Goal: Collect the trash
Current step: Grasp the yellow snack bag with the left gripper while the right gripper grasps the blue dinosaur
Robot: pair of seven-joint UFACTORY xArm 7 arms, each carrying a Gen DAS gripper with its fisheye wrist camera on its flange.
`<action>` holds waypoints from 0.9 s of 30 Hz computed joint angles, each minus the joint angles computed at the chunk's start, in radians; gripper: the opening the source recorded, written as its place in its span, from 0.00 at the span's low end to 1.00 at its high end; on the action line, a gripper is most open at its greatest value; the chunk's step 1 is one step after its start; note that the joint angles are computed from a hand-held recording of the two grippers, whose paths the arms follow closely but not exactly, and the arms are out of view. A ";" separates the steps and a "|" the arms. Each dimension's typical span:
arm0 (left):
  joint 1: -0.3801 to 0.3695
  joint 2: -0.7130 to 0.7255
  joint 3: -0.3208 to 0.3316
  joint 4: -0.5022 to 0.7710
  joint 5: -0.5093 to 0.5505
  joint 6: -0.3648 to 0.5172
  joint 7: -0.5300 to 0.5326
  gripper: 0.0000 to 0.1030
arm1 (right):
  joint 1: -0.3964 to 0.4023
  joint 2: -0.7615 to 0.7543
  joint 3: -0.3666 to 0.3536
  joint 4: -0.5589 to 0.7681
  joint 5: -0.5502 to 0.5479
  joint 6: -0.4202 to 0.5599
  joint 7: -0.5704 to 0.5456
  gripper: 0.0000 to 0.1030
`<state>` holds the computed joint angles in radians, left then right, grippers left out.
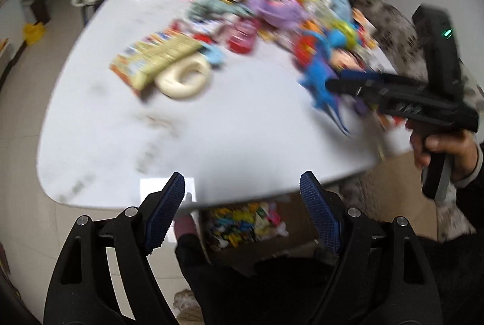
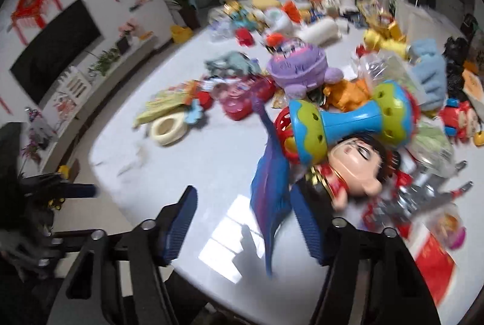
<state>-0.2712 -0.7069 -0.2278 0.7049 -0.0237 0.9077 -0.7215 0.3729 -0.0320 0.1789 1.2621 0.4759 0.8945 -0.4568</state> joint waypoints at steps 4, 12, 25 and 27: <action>0.061 0.002 0.036 -0.017 0.040 -0.023 0.004 0.75 | 0.021 0.096 0.023 0.050 -0.151 -0.044 0.137 0.30; 0.128 0.162 0.145 0.057 0.089 -0.118 0.228 0.75 | 0.008 0.068 0.018 0.104 -0.156 0.053 0.159 0.28; 0.177 0.374 0.177 0.118 0.128 -0.279 0.603 0.43 | 0.010 0.004 0.013 0.042 -0.163 0.033 0.257 0.28; 0.169 0.366 0.210 0.117 0.044 -0.290 0.632 0.37 | 0.013 -0.004 0.013 0.033 -0.162 0.028 0.260 0.28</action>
